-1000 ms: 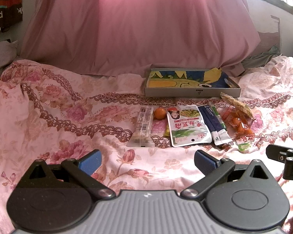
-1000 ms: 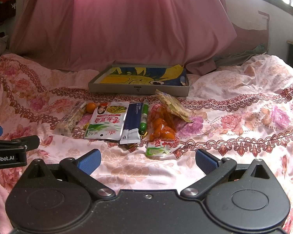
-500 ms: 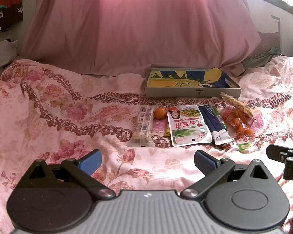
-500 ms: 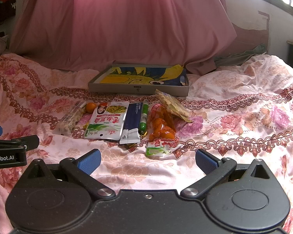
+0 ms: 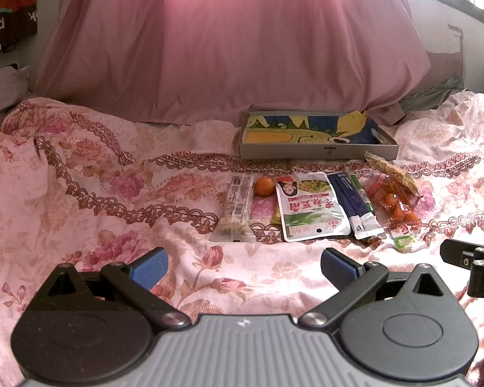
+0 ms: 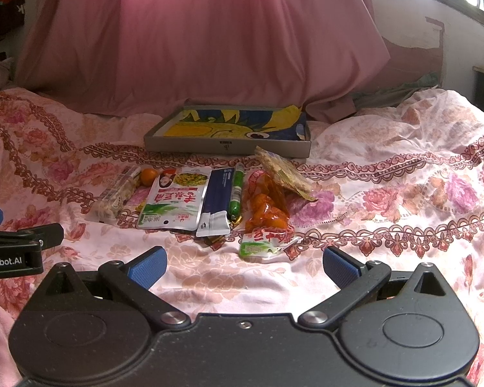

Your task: Organize snacks

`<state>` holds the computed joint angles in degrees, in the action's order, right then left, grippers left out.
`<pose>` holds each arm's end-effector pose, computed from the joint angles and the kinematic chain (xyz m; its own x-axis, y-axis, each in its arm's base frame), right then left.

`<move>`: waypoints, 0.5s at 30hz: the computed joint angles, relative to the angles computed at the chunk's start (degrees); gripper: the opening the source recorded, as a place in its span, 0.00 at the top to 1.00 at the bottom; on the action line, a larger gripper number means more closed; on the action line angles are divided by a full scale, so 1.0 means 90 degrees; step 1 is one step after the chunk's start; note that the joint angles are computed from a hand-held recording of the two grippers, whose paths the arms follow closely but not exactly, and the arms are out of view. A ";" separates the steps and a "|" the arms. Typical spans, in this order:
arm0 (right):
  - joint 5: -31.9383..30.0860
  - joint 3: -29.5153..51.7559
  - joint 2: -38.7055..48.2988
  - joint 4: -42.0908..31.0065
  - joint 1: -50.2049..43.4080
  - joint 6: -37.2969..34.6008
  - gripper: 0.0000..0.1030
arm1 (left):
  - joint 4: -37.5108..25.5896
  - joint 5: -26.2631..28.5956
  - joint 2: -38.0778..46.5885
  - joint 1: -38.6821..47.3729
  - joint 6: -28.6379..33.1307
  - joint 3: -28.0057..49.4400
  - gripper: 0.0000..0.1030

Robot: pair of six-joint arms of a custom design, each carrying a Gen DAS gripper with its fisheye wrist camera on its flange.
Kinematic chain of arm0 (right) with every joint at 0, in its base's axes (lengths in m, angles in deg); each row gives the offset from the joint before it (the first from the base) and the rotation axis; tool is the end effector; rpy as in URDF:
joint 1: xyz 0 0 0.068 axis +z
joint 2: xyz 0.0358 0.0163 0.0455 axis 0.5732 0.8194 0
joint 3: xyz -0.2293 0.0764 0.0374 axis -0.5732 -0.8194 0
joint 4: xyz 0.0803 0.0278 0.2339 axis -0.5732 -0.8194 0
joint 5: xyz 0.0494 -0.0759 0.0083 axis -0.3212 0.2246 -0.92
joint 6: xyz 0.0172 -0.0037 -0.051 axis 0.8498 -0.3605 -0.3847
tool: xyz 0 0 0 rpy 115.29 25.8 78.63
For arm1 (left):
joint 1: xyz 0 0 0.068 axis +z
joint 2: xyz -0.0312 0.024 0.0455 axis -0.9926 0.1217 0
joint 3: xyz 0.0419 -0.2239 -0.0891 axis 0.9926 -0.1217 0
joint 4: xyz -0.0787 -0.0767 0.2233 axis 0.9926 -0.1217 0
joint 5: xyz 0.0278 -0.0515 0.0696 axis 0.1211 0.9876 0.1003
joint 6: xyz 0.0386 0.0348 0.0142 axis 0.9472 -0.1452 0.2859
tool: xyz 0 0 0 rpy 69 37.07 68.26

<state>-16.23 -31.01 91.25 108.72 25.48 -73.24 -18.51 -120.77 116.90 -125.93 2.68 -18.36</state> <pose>0.3167 -0.0365 0.1143 -0.5056 -0.1644 -0.8470 -0.3704 0.9280 0.0410 0.2440 -0.1912 0.1660 -0.5768 -0.0850 -0.8125 -0.2891 0.9514 0.1057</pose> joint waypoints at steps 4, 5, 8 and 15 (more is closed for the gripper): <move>0.0002 0.0094 0.0060 -0.0096 -0.0028 0.0060 0.00 | 0.0037 0.0092 -0.0061 0.0027 -0.0034 -0.0087 0.00; -0.0009 0.0156 0.0094 -0.0164 -0.0043 0.0079 0.00 | 0.0032 0.0151 -0.0093 0.0055 -0.0061 -0.0116 0.00; -0.0151 0.0343 0.0179 -0.0398 -0.0084 0.0152 0.00 | -0.0029 0.0116 -0.0058 0.0091 -0.0191 -0.0086 0.00; -0.0330 0.0971 0.0512 -0.1073 0.0074 -0.0170 0.00 | 0.0383 0.0887 -0.0174 0.0608 0.0512 -0.0063 0.00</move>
